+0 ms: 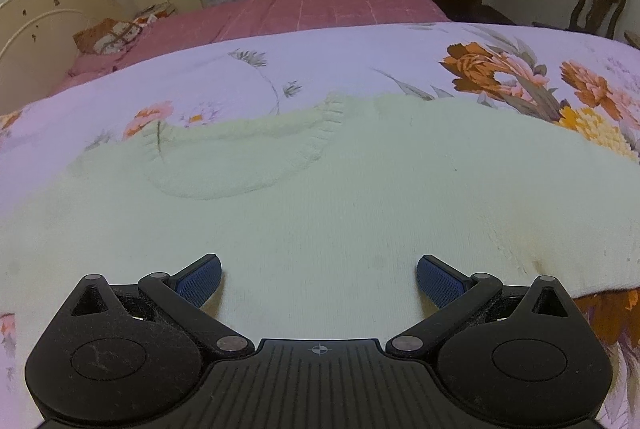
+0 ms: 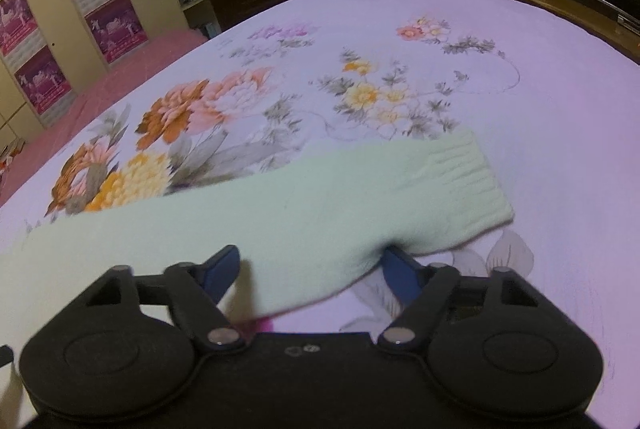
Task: Fold small clothes
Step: 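Lower the right gripper onto a sweater sleeve cuff and close it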
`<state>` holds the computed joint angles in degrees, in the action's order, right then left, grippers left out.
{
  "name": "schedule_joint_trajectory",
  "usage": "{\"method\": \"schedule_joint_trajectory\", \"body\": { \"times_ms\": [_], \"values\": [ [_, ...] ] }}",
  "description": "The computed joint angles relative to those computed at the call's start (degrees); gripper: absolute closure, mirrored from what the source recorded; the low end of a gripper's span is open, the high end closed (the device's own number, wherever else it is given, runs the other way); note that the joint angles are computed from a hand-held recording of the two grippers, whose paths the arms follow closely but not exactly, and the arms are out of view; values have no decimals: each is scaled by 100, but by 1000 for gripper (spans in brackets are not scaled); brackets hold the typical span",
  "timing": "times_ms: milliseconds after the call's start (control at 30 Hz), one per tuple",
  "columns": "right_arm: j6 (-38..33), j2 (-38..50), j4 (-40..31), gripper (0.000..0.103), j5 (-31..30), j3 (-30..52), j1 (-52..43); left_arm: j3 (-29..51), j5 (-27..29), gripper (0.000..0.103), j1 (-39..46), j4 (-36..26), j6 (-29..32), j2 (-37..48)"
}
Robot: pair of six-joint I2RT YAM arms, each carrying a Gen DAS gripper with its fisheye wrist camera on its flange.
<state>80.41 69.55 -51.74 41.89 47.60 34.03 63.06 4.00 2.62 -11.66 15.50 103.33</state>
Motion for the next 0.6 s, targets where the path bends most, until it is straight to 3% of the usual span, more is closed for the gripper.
{"method": "schedule_joint_trajectory", "body": {
  "times_ms": [67, 200, 333, 467, 600],
  "values": [
    [-10, -92, -79, 39, -40, -5, -15, -14, -44, 0, 36, 44, 58, -14],
    [428, -322, -679, 39, -47, -13, 253, 86, -50, 0, 129, -34, 125, 38],
    [1282, -573, -1360, 30, -30, -19, 598, 143, -44, 0, 197, -60, 182, 83],
    [1064, -704, -1062, 30, -36, -267, 381, 171, 0, 0, 236, -48, 199, 132],
    [250, -631, -278, 30, 154, -388, -223, 241, 132, 0, 313, -106, 144, 189]
  ]
}}
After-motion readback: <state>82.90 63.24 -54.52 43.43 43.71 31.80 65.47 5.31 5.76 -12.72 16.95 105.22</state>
